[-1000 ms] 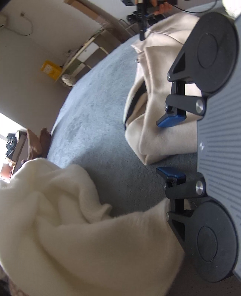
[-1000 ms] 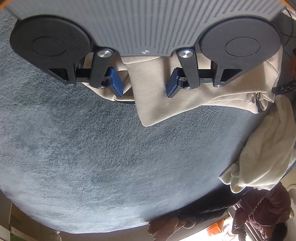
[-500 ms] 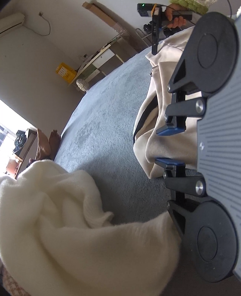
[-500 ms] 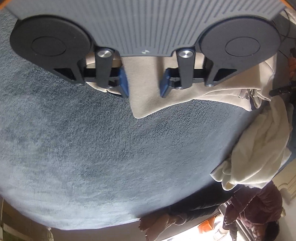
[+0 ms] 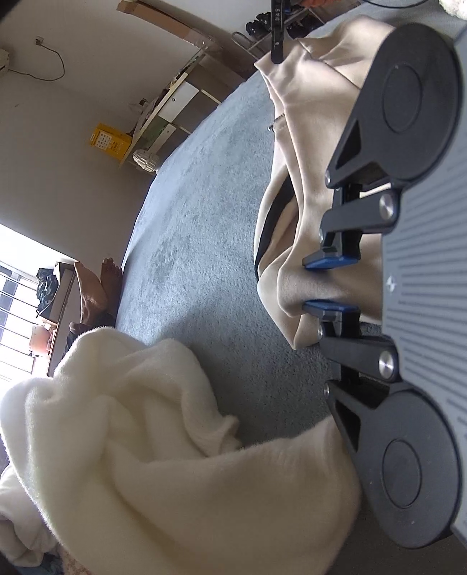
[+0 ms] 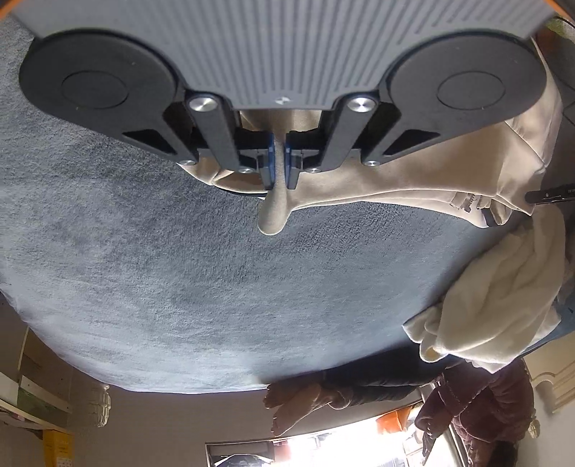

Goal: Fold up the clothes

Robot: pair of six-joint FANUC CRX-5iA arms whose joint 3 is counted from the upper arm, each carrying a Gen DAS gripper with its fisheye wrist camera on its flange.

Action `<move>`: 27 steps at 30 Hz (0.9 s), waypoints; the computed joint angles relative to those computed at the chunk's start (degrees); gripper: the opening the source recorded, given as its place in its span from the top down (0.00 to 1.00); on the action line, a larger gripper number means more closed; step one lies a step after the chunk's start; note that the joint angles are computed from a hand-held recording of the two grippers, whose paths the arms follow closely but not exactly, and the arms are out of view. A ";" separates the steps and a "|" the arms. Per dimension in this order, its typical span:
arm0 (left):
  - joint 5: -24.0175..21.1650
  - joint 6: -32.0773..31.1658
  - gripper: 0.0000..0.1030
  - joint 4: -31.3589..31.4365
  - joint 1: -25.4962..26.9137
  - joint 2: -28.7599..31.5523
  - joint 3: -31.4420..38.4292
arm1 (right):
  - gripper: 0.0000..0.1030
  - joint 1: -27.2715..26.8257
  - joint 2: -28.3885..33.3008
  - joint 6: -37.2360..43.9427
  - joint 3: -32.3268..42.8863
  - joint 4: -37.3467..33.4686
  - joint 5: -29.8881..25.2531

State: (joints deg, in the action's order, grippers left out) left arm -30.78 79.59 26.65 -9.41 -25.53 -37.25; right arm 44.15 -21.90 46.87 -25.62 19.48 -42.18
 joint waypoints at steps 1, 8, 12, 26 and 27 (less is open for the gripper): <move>-0.21 1.64 0.90 -2.41 -0.43 0.25 0.90 | 0.97 0.10 -0.23 -1.04 -0.47 0.77 0.29; 2.50 5.33 0.95 -8.92 -2.53 -2.79 2.30 | 0.97 2.76 -4.45 -11.82 -5.77 10.23 1.63; 4.97 -1.50 0.95 -2.19 -1.95 -1.64 2.32 | 0.97 2.49 -6.45 -14.50 -7.00 11.52 1.43; 8.63 -3.84 0.95 2.19 -2.83 6.46 4.95 | 0.97 -1.55 -4.56 -15.30 -8.06 12.47 5.46; 7.71 -2.37 0.95 0.49 -2.58 6.99 5.55 | 0.97 -2.02 -4.21 -15.09 -7.95 12.55 6.18</move>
